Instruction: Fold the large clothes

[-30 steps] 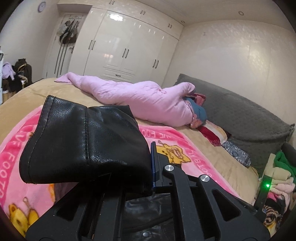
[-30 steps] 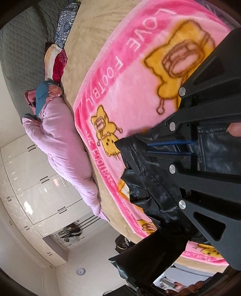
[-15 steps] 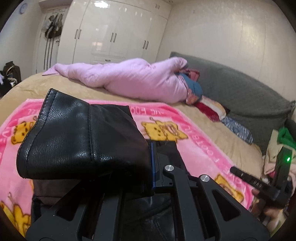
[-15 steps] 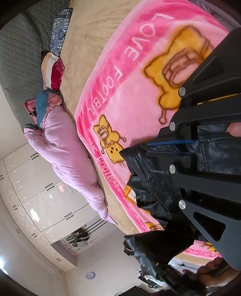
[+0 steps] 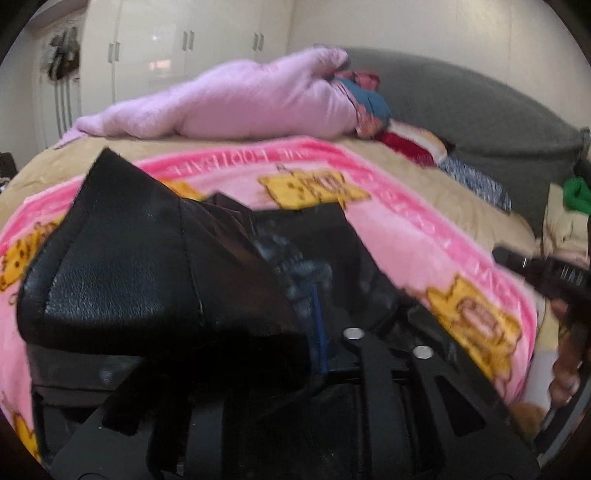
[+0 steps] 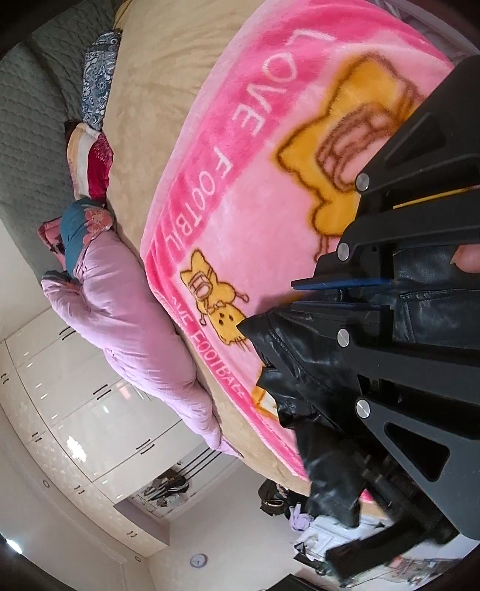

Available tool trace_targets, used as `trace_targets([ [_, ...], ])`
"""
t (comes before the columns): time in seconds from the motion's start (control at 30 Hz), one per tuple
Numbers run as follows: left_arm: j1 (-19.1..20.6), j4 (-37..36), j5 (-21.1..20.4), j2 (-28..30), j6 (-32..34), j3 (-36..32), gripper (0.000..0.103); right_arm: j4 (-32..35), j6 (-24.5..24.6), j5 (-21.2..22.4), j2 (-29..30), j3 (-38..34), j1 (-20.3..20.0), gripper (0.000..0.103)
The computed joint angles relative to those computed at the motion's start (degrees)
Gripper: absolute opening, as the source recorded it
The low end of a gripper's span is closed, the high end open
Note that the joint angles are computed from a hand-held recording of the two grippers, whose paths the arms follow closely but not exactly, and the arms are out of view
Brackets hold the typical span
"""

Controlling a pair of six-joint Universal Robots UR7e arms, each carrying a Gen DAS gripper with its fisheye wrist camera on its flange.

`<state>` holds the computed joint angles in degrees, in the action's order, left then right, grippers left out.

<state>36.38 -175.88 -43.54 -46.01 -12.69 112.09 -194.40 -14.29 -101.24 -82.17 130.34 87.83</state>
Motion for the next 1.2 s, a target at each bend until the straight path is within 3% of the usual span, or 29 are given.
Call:
trace_targets([
  [0.17, 1.08, 3.67, -4.02, 0.90, -0.63, -0.51, 0.051, 0.16, 0.28, -0.52, 0.37, -0.18, -0.09, 0.007],
  [0.37, 0.77, 2.67, -6.28, 1.37, 1.10, -0.25, 0.069, 0.44, 0.59, -1.04, 0.90, -0.58, -0.23, 0.007],
  [0.53, 0.24, 0.75, -7.66, 0.72, 2.32, 0.25, 0.075, 0.10, 1.09, -0.90, 0.58, -0.37, -0.73, 0.008],
  [0.9, 0.16, 0.37, -13.22, -1.65, 1.83, 0.03, 0.078, 0.11, 3.24, -0.28, -1.26, -0.39, -3.20, 0.012],
  [1.0, -0.01, -3.60, -15.41, -3.81, 2.00, 1.92, 0.080, 1.07, 3.31, 0.59, -1.28, -0.50, -3.40, 0.018],
  [1.1, -0.82, -4.21, -12.50, -6.65, 1.66, 3.72, 0.083, 3.58, 2.37, 2.95, -1.31, -0.77, -3.28, 0.027],
  [1.17, -1.16, -3.57, -9.48, -8.13, 0.87, 4.48, 0.085, 5.81, 1.27, 4.18, -0.95, -1.13, -2.79, 0.048],
  [1.2, -1.08, -3.39, -7.92, -9.35, 0.30, 5.13, 0.086, 7.20, 0.97, 5.24, -0.83, -1.31, -2.70, 0.051],
])
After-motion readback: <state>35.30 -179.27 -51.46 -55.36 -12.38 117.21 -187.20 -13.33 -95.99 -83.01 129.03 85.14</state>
